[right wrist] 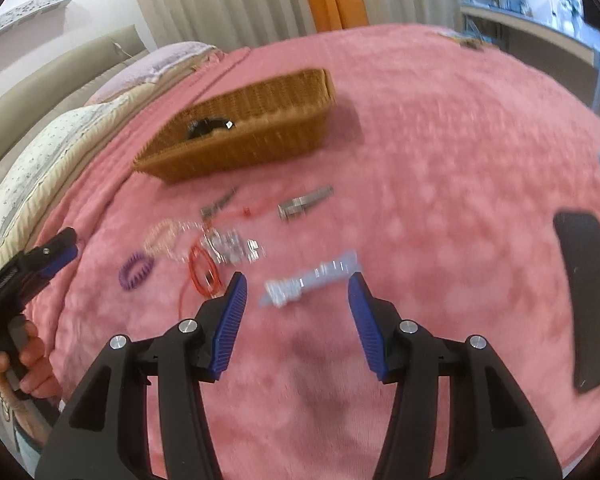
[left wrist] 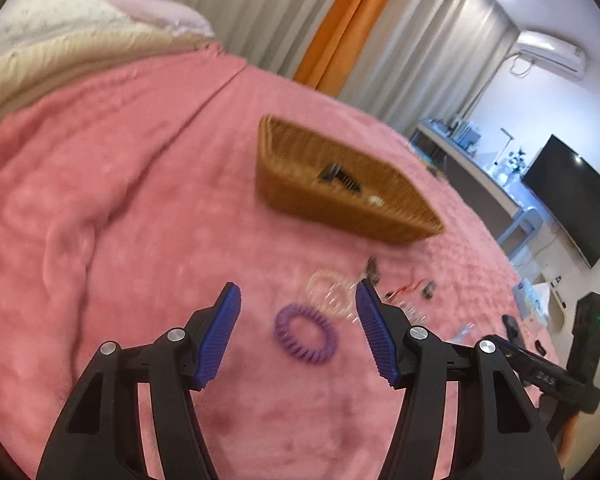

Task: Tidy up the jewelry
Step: 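Grasp the purple coil tie with the left tool while the right tool grasps the clear clip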

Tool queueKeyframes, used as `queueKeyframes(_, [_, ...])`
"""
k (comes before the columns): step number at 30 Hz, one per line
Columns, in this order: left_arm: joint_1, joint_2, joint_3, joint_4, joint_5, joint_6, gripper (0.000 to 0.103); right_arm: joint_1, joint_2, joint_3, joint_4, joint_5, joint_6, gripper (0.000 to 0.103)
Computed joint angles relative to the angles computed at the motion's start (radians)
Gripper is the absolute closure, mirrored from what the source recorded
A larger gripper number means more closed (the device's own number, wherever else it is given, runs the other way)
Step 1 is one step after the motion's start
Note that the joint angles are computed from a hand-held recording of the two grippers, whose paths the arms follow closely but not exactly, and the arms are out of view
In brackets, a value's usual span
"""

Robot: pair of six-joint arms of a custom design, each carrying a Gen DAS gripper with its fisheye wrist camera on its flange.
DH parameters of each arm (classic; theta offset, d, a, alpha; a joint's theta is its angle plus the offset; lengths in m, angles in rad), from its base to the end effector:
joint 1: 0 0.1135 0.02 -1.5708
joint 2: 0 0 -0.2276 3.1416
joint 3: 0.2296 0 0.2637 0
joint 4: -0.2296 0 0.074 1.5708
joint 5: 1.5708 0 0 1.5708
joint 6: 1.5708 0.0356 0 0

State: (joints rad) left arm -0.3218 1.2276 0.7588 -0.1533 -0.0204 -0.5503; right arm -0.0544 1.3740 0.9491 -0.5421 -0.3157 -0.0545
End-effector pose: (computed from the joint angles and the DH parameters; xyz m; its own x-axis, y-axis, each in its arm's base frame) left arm 0.2741 -0.0906 0.2015 -0.6284 -0.3416 -0.6989 -0.0330 0.9093 -0.4148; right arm 0.2956 -0.0050 0.1968 -0.8140 -0.0075 -0.5809 -0.1689 0.9598 0.2243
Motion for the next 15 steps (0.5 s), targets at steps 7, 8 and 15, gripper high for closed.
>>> queueKeyframes(7, [0.017, 0.131, 0.043, 0.005, 0.045, 0.01, 0.053, -0.03, 0.059, 0.003, -0.001, -0.054, 0.02, 0.054])
queueKeyframes(8, [0.025, 0.161, 0.055, 0.0, 0.061, 0.011, 0.054, -0.034, 0.086, 0.02, -0.004, -0.074, 0.031, 0.054])
queueKeyframes(15, [0.012, 0.211, 0.067, 0.005, 0.068, 0.031, 0.06, -0.02, 0.227, 0.125, 0.015, -0.105, 0.113, 0.054])
